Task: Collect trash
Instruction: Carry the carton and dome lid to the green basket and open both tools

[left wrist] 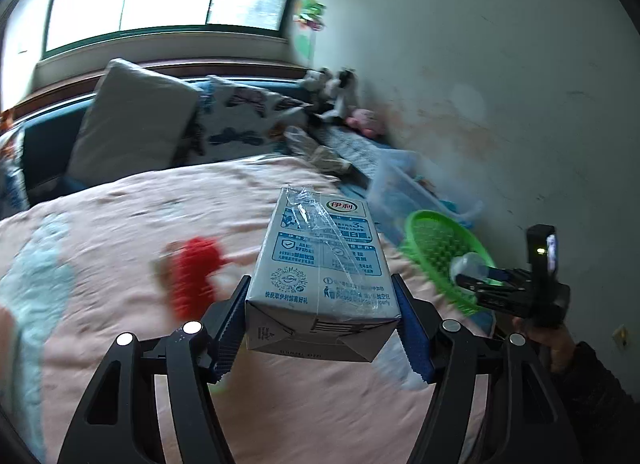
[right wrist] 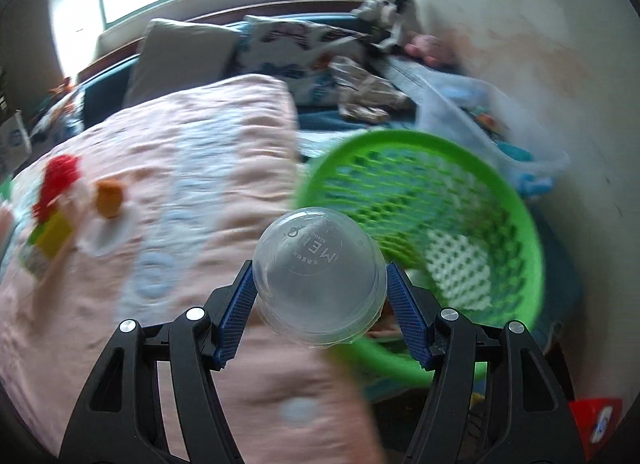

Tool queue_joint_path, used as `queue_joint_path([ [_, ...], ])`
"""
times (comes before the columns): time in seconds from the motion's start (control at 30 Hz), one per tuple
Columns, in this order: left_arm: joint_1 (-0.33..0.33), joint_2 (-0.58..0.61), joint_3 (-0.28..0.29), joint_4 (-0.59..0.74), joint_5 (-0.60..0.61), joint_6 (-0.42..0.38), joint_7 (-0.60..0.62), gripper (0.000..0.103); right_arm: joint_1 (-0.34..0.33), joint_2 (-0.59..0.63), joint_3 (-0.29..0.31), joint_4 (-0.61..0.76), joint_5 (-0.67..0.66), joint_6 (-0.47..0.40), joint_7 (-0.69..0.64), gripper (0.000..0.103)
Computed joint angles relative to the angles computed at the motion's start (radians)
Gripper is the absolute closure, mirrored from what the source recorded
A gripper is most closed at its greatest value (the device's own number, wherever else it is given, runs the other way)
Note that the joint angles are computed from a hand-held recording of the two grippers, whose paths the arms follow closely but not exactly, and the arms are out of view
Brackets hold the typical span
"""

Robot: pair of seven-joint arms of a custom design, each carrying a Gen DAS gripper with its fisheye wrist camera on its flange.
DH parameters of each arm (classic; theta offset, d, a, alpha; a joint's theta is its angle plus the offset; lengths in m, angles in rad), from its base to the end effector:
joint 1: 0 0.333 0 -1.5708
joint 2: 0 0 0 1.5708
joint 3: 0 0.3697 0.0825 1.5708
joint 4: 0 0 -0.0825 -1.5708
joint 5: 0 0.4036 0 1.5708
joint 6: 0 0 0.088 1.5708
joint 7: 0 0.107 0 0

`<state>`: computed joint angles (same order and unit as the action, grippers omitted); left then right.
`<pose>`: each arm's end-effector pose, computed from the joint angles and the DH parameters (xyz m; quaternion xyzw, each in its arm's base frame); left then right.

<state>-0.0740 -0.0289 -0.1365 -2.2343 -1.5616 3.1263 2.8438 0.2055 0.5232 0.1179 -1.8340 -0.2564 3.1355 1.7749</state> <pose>0.5396 -0.0275 0.4687 -0.6523 0.6091 -0.3904 0.2259 0.6948 0.2417 0.3716 -0.7535 0.5354 -0.2118 0.3175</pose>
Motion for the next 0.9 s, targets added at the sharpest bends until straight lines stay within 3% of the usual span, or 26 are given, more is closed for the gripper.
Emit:
queue_joint_path([
  [0.13,-0.021,0.078,-0.023,0.070,0.193,-0.022,-0.173,0.038,-0.006,0.036,-0.032,0.040,0.012,-0.037,0.016,0.037],
  [0.37,-0.024,0.206,-0.051,0.191,0.536,-0.074,-0.472,0.038,-0.062,0.088,0.000,0.086,0.045,-0.070,-0.002,0.037],
  [0.53,-0.018,0.288,-0.076,0.279,0.684,-0.115,-0.599,0.038,-0.086,0.092,0.015,0.076,0.056,-0.042,-0.018,0.023],
  [0.67,-0.035,0.342,-0.081,0.332,0.814,-0.134,-0.702,0.038,-0.110,0.076,0.032,0.048,0.060,-0.018,-0.029,0.023],
  [0.9,-0.129,0.451,-0.012,0.458,1.106,-0.195,-0.929,0.038,-0.109,0.010,-0.002,-0.063,0.036,0.078,-0.005,0.022],
])
